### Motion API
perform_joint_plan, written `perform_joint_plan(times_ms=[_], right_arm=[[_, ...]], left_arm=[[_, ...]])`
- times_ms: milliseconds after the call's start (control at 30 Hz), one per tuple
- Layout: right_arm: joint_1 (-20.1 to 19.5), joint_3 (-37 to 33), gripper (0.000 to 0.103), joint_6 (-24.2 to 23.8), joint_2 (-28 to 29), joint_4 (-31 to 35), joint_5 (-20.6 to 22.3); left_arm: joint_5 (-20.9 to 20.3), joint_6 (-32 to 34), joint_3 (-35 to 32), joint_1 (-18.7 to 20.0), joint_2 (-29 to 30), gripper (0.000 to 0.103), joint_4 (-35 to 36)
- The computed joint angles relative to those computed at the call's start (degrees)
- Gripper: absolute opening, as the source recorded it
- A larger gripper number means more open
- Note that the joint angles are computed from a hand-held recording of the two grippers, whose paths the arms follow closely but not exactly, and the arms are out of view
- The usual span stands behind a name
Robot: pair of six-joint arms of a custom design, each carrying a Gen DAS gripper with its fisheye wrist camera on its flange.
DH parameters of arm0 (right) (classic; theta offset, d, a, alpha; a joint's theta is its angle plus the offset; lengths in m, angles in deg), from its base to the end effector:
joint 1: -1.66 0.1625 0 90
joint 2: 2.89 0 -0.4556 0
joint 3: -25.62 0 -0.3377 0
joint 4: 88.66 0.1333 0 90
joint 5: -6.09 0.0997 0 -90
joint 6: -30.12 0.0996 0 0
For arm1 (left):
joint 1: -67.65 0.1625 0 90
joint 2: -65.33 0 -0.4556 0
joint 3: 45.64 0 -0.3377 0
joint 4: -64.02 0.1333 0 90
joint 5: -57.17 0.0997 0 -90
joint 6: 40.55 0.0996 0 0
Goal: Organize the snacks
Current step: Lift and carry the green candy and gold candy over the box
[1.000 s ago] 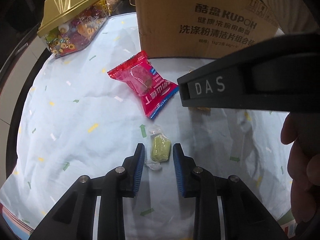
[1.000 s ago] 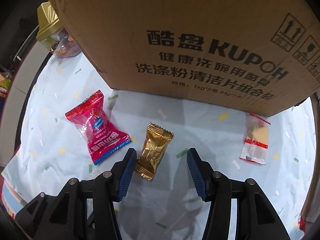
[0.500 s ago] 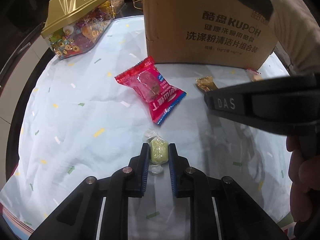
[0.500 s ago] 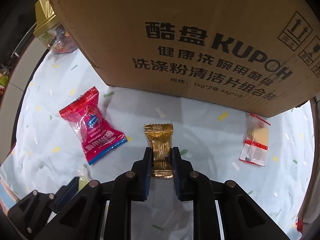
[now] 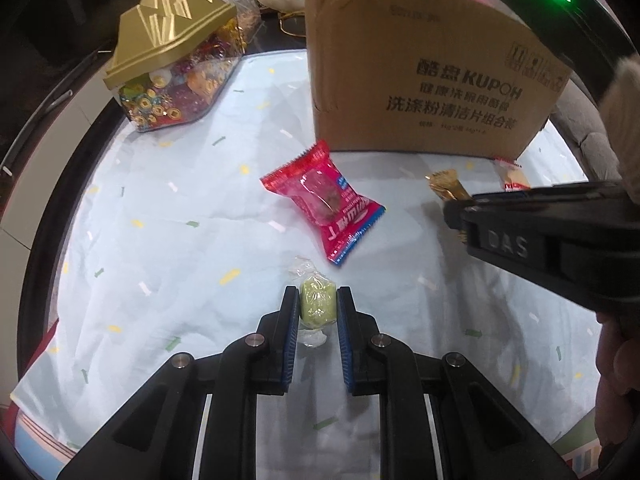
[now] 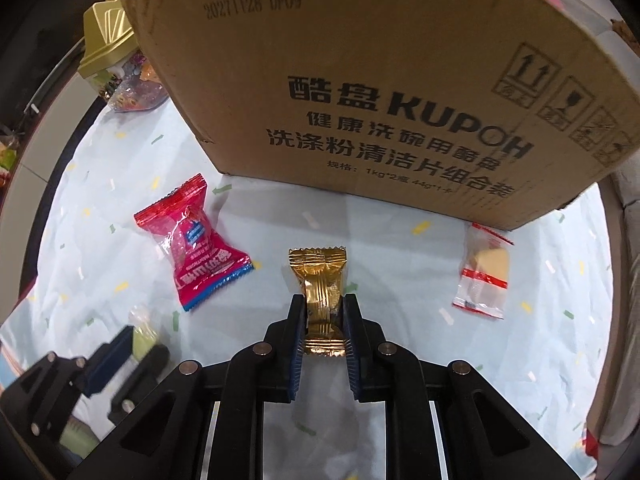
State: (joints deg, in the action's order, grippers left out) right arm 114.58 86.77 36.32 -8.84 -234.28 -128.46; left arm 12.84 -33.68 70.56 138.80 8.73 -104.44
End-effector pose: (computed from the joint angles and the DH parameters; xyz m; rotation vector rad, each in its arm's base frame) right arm 0.3490 -0.6625 -0.1378 0.3423 -2.3539 0.2534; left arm 0.0196 -0.5757 0.2180 0.3610 2.3159 -0.4890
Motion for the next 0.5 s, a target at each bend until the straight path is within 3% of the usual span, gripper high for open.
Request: perform_joint_plan(times_ms=[500], right_arm=[[2.58,7.33,0.019,-0.91,-4.92,-5.57,-1.32]], left_arm=[[0.94,-0.84,2.2,-2.93,-4.04,0.019,-0.69]])
